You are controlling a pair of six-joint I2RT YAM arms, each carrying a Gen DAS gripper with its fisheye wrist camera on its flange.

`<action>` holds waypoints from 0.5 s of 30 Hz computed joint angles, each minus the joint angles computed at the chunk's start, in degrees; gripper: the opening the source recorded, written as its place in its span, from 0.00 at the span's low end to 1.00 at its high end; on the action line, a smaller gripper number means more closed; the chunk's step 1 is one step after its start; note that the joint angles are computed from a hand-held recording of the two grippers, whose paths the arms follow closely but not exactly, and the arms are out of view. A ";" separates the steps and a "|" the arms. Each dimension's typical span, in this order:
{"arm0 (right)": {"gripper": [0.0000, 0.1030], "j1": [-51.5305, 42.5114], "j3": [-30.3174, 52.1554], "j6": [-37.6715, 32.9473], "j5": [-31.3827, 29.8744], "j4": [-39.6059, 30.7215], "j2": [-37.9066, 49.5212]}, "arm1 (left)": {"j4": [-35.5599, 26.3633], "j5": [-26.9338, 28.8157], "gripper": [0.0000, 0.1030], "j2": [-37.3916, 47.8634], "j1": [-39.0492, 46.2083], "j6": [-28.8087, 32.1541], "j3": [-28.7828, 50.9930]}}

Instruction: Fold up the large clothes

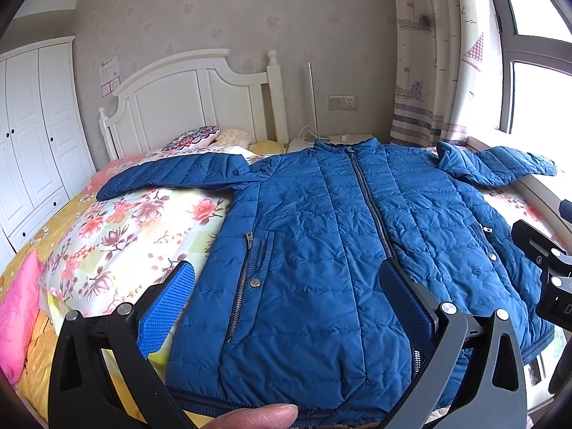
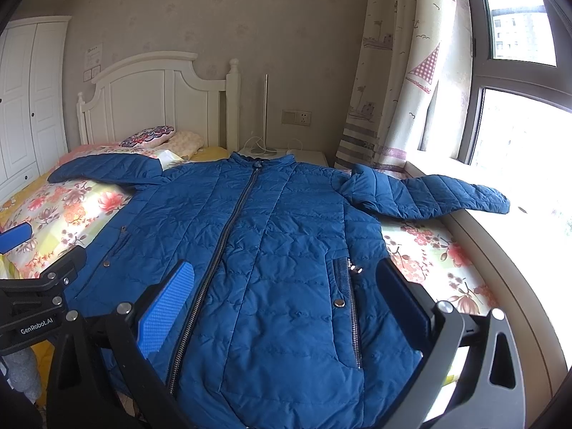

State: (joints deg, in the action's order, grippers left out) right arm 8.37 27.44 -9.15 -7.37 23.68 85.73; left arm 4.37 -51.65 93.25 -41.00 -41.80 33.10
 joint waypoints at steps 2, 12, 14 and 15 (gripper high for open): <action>0.98 -0.01 -0.02 0.00 0.02 0.00 -0.03 | 0.04 -0.02 0.96 0.01 -0.02 -0.02 -0.04; 0.98 -0.27 -0.13 -0.12 -0.30 -0.02 0.03 | 0.15 0.65 0.96 -0.08 0.37 -0.08 -0.46; 0.98 -0.28 -0.30 -0.07 -0.32 0.60 0.55 | 0.06 0.79 0.96 -0.02 0.47 -0.03 -0.37; 0.98 -0.27 -0.39 -0.03 -0.29 0.69 0.50 | 0.03 0.79 0.96 0.01 0.50 -0.02 -0.32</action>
State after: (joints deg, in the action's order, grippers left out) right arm 8.11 27.05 -9.18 -7.65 24.37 86.22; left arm 4.41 -50.86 93.26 -40.50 -41.82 32.78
